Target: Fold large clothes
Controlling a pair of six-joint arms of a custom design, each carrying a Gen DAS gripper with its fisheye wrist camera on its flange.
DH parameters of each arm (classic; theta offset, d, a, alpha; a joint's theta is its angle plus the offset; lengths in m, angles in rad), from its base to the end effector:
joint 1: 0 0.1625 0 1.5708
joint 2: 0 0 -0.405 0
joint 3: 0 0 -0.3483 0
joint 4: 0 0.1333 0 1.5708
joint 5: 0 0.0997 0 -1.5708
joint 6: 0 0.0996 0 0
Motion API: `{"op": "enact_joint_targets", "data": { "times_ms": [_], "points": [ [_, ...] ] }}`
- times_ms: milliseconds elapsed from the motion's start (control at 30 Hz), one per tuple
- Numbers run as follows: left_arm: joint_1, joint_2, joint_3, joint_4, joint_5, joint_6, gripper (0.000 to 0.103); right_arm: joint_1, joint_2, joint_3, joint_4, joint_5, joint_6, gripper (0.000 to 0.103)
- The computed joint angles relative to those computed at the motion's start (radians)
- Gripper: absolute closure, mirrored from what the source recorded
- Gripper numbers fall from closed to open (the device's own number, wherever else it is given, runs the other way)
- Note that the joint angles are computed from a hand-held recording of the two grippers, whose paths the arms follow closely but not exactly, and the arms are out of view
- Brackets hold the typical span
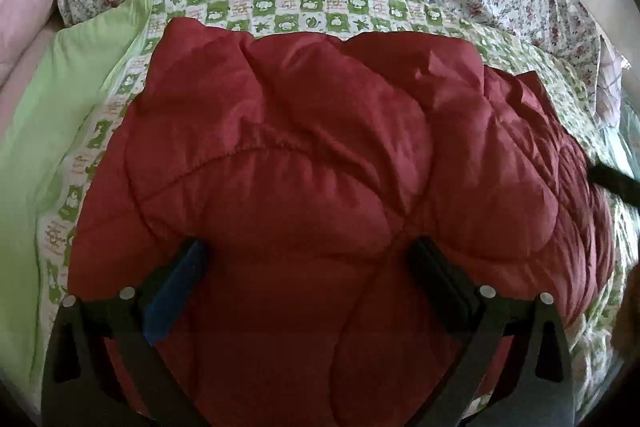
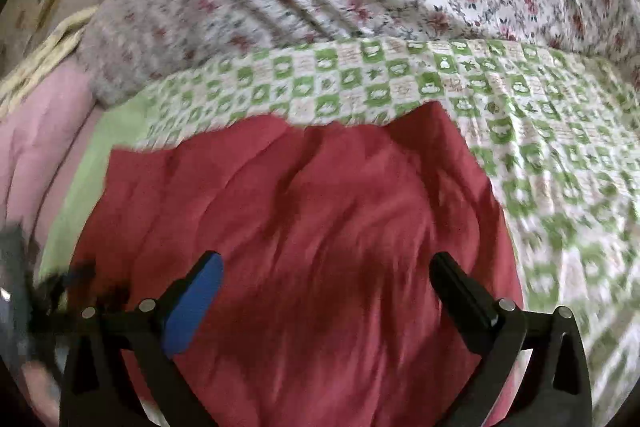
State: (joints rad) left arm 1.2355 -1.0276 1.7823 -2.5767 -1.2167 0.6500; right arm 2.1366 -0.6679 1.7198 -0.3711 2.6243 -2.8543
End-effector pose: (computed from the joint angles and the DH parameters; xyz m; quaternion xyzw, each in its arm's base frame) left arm -0.0333 -0.6056 0.2049 0.4425 0.8709 -0.0944 0.1919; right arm 0.2894 -0.3685 0.0024 -0.1060 -0.8027 0.5265 0.2592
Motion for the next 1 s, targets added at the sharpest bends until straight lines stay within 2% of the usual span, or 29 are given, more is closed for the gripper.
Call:
{"op": "enact_joint_targets", "data": {
  "times_ms": [33, 133, 233, 400, 667, 767, 867, 933, 1000],
  "points": [
    [0.000, -0.001, 0.005, -0.008, 0.002, 0.002, 0.000, 0.008, 0.018, -0.007, 0.015, 0.005, 0.019, 0.000],
    [0.002, 0.004, 0.015, -0.036, 0.008, 0.005, 0.000, 0.002, 0.104, -0.084, 0.170, 0.046, 0.139, 0.000],
    [-0.003, 0.002, 0.021, -0.041, 0.019, 0.010, 0.000, -0.031, 0.103, -0.063, 0.120, 0.023, 0.108, 0.000],
    [-0.004, -0.048, 0.017, 0.037, 0.012, -0.012, 0.000, -0.047, 0.104, -0.057, 0.082, 0.027, 0.078, 0.000],
    [0.006, -0.108, 0.081, 0.037, 0.028, -0.013, 0.000, -0.038, 0.118, -0.076, 0.106, 0.046, 0.101, 0.000],
    [0.007, -0.111, 0.087, 0.030, 0.029, -0.007, 0.000, -0.014, 0.112, -0.065, 0.099, 0.058, 0.131, 0.000],
    [0.011, -0.108, 0.081, 0.039, 0.023, -0.012, 0.000, 0.033, 0.088, -0.010, -0.013, 0.058, 0.091, 0.000],
    [0.012, -0.106, 0.084, 0.031, 0.023, -0.009, 0.000, 0.056, 0.101, -0.026, 0.012, 0.085, 0.091, 0.000],
    [0.013, -0.104, 0.087, 0.020, 0.023, -0.005, 0.000, 0.053, 0.104, -0.035, 0.044, 0.058, 0.101, 0.000]
  ]
}}
